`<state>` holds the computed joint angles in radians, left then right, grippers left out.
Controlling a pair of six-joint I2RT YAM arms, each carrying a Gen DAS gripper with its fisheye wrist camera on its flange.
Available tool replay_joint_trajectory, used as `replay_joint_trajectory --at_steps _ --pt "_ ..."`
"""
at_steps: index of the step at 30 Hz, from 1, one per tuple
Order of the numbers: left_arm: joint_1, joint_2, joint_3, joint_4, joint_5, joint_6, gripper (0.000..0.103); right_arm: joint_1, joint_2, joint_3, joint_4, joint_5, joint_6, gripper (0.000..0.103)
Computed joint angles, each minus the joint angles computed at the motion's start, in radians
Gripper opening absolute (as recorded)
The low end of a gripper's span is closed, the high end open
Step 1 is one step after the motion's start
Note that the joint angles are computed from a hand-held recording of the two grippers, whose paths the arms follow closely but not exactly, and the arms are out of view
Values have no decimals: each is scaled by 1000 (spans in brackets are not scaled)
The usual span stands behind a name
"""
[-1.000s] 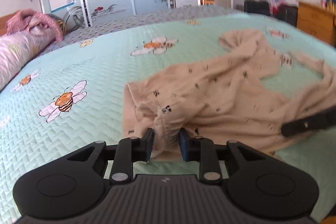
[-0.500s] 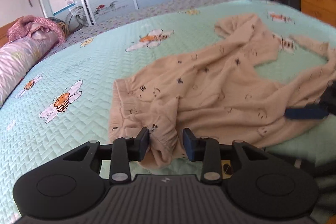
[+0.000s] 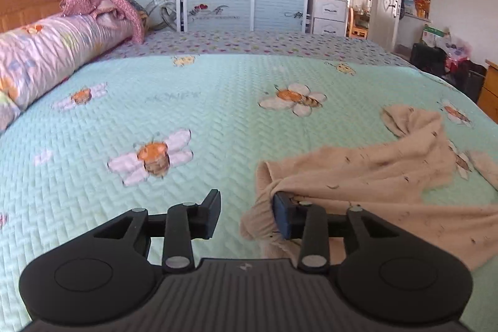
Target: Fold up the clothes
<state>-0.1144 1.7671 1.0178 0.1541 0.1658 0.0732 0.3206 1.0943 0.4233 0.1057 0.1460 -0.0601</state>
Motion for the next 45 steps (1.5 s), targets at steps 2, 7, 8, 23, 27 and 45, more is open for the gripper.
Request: replay_joint_trajectory --at_steps 2,7,8,23,27,45 --pt "-4 -55 -97 40 50 6 40 74 22 -10 75 14 4 24" --pt "-28 -97 -208 63 39 -16 40 279 394 81 399 171 -204 79" --pt "-32 -99 -213 58 33 -20 39 279 477 128 411 184 -225 79" --pt "-96 35 -152 160 -113 -83 40 211 648 323 218 142 -162 1" --pt "-87 6 -179 168 -114 -72 40 207 656 314 228 145 -153 1" --pt "61 -48 -5 -251 342 223 4 64 445 125 243 147 -180 0"
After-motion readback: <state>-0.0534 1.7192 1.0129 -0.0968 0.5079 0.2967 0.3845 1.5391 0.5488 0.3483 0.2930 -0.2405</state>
